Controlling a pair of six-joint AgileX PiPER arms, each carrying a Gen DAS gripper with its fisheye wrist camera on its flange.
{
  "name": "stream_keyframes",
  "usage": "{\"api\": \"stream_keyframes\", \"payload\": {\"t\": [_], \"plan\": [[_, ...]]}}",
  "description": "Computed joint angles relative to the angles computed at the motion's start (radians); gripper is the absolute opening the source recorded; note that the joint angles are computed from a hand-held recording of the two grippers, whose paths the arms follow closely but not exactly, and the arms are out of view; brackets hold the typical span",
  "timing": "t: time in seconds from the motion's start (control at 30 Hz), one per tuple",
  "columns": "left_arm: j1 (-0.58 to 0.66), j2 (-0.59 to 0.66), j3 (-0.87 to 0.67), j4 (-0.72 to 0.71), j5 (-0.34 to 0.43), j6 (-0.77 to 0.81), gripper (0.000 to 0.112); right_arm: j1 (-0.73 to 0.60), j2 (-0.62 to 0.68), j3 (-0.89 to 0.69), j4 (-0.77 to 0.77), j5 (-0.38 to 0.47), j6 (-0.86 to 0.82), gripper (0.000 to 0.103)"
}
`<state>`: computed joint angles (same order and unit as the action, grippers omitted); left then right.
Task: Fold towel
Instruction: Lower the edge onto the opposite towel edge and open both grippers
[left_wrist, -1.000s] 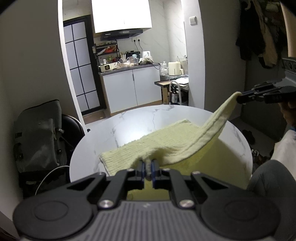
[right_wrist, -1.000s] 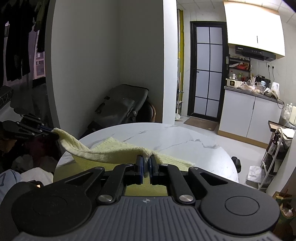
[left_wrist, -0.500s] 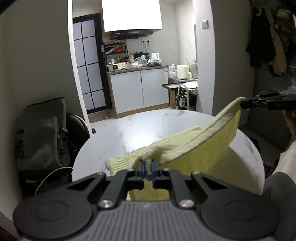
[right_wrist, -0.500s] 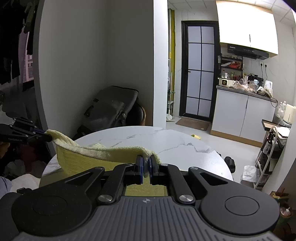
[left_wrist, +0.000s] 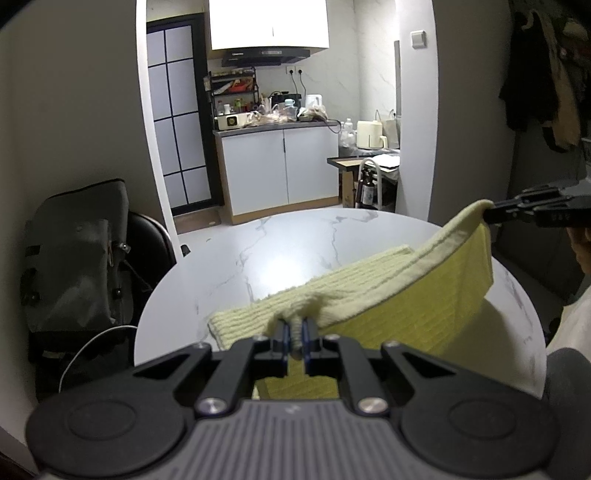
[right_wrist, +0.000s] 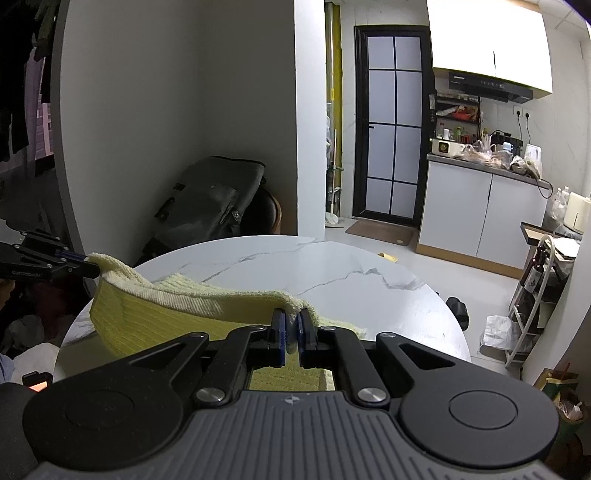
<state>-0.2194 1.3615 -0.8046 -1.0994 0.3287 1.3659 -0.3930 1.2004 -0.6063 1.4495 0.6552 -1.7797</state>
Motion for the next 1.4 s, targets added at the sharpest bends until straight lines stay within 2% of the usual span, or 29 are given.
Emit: {"api": "stream_keyframes", "payload": {"t": [0.1, 0.3, 1.2, 1.4], "plan": [[-0.013, 0.017, -0.027, 0.065, -0.007, -0.064, 0.008, 0.01, 0.022, -0.016, 0.008, -0.013, -0.003, 0.007], [-0.025, 0.05, -0.058, 0.085, -0.024, -0.095, 0.008, 0.028, 0.066, -0.041, 0.037, -0.035, -0.022, 0.007], [0.0, 0.275, -0.189, 0.003, -0.026, -0.038, 0.009, 0.121, 0.329, -0.165, 0.132, -0.14, -0.094, 0.007], [-0.001, 0.333, -0.224, 0.01, -0.04, -0.044, 0.014, 0.137, 0.384, -0.194, 0.135, -0.162, -0.095, 0.008]]}}
